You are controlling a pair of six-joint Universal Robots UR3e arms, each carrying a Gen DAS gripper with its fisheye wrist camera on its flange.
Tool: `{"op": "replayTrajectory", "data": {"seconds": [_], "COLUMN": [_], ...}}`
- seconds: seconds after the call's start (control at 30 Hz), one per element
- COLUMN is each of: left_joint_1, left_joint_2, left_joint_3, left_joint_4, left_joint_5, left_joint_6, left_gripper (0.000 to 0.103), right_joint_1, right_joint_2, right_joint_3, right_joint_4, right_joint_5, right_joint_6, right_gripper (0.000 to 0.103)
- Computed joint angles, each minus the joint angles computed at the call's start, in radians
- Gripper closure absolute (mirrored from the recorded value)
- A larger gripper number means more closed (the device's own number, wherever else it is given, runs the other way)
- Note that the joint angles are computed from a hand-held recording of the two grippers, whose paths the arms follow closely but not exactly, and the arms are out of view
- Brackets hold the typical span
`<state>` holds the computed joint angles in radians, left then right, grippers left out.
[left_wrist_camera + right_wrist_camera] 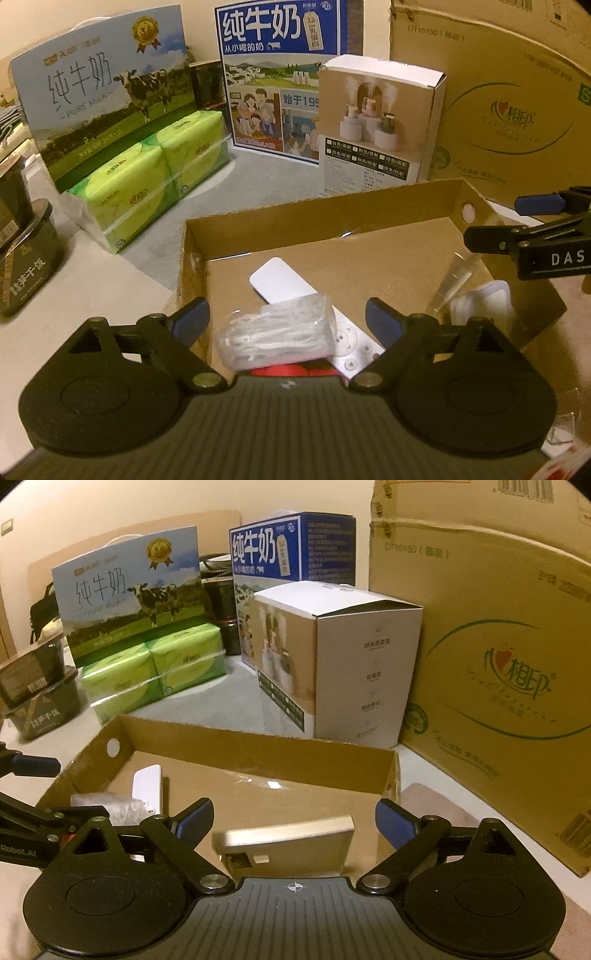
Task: Organize rigid objects
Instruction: 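Open both tools to drop the floss box and card into the tray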
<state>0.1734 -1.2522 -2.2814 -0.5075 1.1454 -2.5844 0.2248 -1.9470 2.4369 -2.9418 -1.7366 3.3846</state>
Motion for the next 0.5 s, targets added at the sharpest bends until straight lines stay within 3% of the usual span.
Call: {"op": "replayTrajectory", "data": {"seconds": [0.3, 0.4, 0.5], "left_joint_1": [0.149, 0.236, 0.377], "left_joint_2": [0.357, 0.517, 0.702], "left_joint_3": [-0.047, -0.037, 0.004], "left_joint_4": [-0.354, -0.563, -0.871], "left_joint_5": [-0.12, -0.181, -0.268], "left_joint_6": [0.098, 0.169, 0.304], "left_gripper": [0.013, 0.013, 0.013], "right_joint_1": [0.09, 0.157, 0.238], "right_joint_2": [-0.184, -0.246, -0.297], "right_joint_3": [-0.022, -0.036, -0.056], "right_joint_4": [0.21, 0.289, 0.365], "right_joint_5": [-0.078, -0.134, -0.201], "right_joint_6": [0.067, 0.114, 0.165], "right_gripper": [0.009, 0.009, 0.009]}}
